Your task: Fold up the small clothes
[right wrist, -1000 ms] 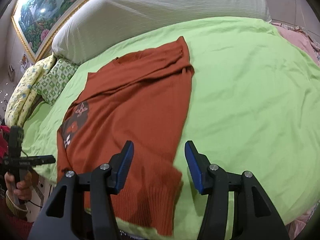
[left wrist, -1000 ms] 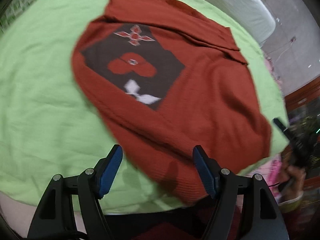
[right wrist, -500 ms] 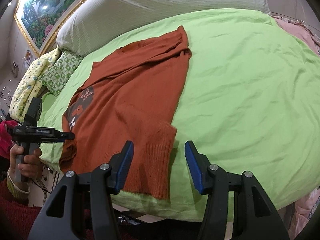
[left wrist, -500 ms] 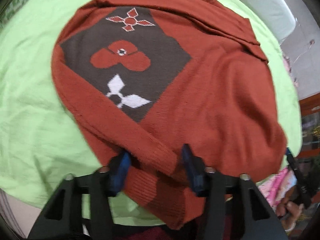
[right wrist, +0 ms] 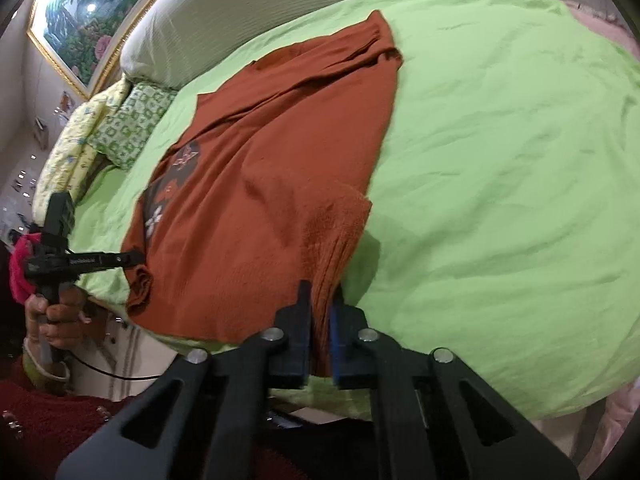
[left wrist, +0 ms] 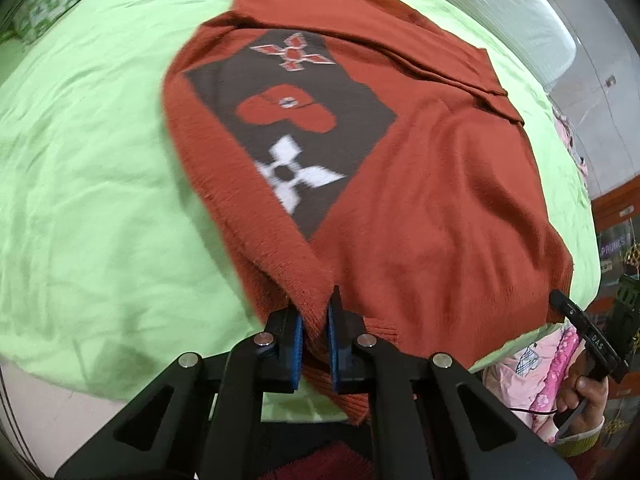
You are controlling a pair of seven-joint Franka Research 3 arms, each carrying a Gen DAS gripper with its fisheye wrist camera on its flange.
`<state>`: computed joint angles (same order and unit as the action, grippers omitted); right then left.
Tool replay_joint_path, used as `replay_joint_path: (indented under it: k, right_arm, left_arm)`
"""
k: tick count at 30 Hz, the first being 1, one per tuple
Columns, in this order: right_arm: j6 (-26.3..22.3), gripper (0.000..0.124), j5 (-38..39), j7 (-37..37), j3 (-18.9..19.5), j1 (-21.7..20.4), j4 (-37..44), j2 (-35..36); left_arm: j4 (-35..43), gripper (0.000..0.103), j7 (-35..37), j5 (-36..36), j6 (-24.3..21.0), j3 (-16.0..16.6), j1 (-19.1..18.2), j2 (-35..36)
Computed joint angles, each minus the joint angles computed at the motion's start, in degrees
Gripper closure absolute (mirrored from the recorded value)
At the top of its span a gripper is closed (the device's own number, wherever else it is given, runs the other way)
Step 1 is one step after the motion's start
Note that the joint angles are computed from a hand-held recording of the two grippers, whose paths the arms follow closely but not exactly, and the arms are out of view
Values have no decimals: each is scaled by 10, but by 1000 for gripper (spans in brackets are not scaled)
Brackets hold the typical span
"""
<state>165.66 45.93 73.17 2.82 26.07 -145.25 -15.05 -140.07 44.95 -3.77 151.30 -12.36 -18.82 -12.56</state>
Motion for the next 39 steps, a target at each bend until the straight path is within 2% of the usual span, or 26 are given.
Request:
replay_joint_path:
  k: [4,6,8,10,13,14,15,17,18,20,22,23,24,25,26,27,28,30,31,32,33,34,35,37,39]
  right_arm:
    - [4,117,33,-23,-13,14,-11,-18]
    - [2,117,87,-58,-35,31,-15,-34]
    - [8,117,196,-157,-71,67,-19,-56]
    - [4,117,226,-184,-69,61,-24,-68]
    - [-26,117,176,-131,-41,17,-31,-68]
    - [-37,116,179,-132,-43,15,-31,-68]
    - [-46,115,183,-128,-44,12,-31,-69]
    - [-49,112,166,-114,-35,-3,-38,-80]
    - [-41,109,150,-105,-28,-11,-42,-88]
    - [-13,85,78,-61,1,-42,-56,-106]
    - [26,71,-20,-22,42,-82,-71,-119]
    - [31,68,-59,-18,54,-96,-74,-120]
    - [24,68,-107,-5,73,-121,-72,-119]
    - [-2,68,-176,14,99,-157,-65,-113]
    - [-22,68,-206,19,110,-172,-59,-108]
    - [-42,68,-223,17,102,-168,-51,-99]
    - [-58,68,-208,6,75,-145,-45,-92]
    - [-97,68,-120,-36,-9,-72,-26,-76]
    - [-114,68,-64,-60,-43,-44,-20,-73]
    - [-124,68,-21,-79,-60,-30,-15,-69]
    - [-125,68,10,-93,-66,-25,-14,-68]
    - [-119,68,34,-100,-64,-23,-15,-66]
    - [-116,68,61,-112,-66,-20,-15,-64]
    - [-107,68,91,-120,-57,-23,-18,-66]
    - [-108,68,111,-133,-54,-23,-17,-65]
  left_arm:
    - [-62,95,-16,-13,21,8,-1,-65]
    - [-82,95,-26,-6,22,10,-1,-91]
    - [-108,96,-22,-5,15,17,-8,-122]
    - [-119,96,-34,20,-7,7,1,-137]
    - [-136,95,-20,44,-42,11,-4,-153]
    - [-140,93,-12,57,-58,9,-3,-161]
    - [-146,88,-14,82,-77,-4,3,-174]
    - [-141,88,-27,156,-120,-42,24,-187]
    - [-139,82,-31,194,-140,-59,31,-192]
    - [-133,71,-50,302,-192,-107,52,-196]
    - [-129,68,-54,387,-235,-139,58,-184]
    - [-127,68,-45,430,-250,-152,59,-172]
    - [-131,68,-38,450,-250,-149,53,-169]
    - [-131,68,-31,475,-253,-150,49,-160]
    - [-130,68,-29,498,-257,-151,45,-152]
    - [-130,68,-26,513,-251,-147,38,-146]
    - [-129,67,-26,523,-240,-138,33,-138]
    - [-131,53,-15,498,-207,-102,11,-138]
    - [-136,50,-11,461,-171,-71,0,-146]
    - [-148,48,-2,417,-139,-42,-11,-161]
    - [-165,48,24,339,-89,6,-28,-178]
    - [-172,48,42,291,-63,33,-42,-182]
    - [-175,47,51,256,-48,44,-47,-183]
    - [-180,38,71,186,-35,69,-58,-184]
    - [-192,38,98,102,-11,101,-85,-181]
